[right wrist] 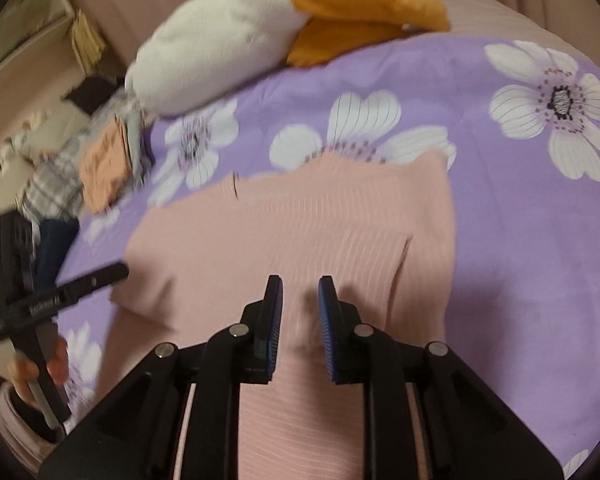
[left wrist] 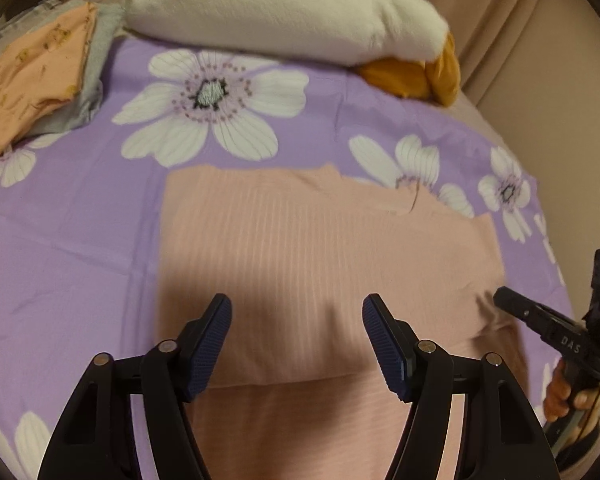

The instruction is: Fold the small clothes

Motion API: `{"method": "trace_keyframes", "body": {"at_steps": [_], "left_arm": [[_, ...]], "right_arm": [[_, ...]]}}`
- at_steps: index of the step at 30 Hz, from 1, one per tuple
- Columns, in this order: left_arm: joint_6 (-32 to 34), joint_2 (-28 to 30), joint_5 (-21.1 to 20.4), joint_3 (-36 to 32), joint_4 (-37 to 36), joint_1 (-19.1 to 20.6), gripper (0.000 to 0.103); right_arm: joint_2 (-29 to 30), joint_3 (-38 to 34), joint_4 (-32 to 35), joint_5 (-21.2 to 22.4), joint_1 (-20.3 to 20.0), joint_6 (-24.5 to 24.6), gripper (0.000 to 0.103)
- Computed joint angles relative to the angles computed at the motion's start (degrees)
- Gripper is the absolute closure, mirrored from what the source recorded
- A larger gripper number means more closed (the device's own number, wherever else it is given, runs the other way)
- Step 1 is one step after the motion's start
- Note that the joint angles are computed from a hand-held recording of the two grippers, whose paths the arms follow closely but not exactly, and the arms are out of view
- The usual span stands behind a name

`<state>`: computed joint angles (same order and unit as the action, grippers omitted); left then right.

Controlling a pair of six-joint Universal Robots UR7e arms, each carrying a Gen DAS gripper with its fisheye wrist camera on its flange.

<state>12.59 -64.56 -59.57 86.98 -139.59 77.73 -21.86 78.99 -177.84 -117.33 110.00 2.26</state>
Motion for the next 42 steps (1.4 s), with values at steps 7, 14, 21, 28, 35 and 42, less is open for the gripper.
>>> {"method": "trace_keyframes", "body": {"at_steps": [7, 14, 21, 28, 35, 42], "left_arm": [[1.0, 0.17, 2.51, 1.38, -0.45, 0.86, 0.037], [1.26, -6.07, 2.15, 7.79, -1.91, -1.32, 0.037], [-0.09, -13.82, 3.89, 16.03, -1.94, -2.75, 0.037], [-2.6, -20.5, 6.16, 22.87, -0.19, -3.46, 0.036], [-4.72, -24.44, 7.48, 26.42, 1.5, -3.47, 0.034], [-7.0, -26.95, 7.26, 28.77, 4.06, -3.08, 0.034]], "right_arm": [[0.09, 1.18, 1.21, -2.17, -0.88, 1.41, 0.09], [-4.42, 9.87, -5.9, 0.81, 0.95, 3.11, 0.069], [-9.11, 22.11, -13.86, -0.9, 2.71, 7.57, 0.056], [-11.8, 31.45, -18.42, -3.44, 3.45, 13.91, 0.049], [-12.5, 36.52, -19.5, -2.89, 3.44, 17.83, 0.048], [-12.39, 38.13, -20.05, -1.38, 4.1, 18.67, 0.045]]}}
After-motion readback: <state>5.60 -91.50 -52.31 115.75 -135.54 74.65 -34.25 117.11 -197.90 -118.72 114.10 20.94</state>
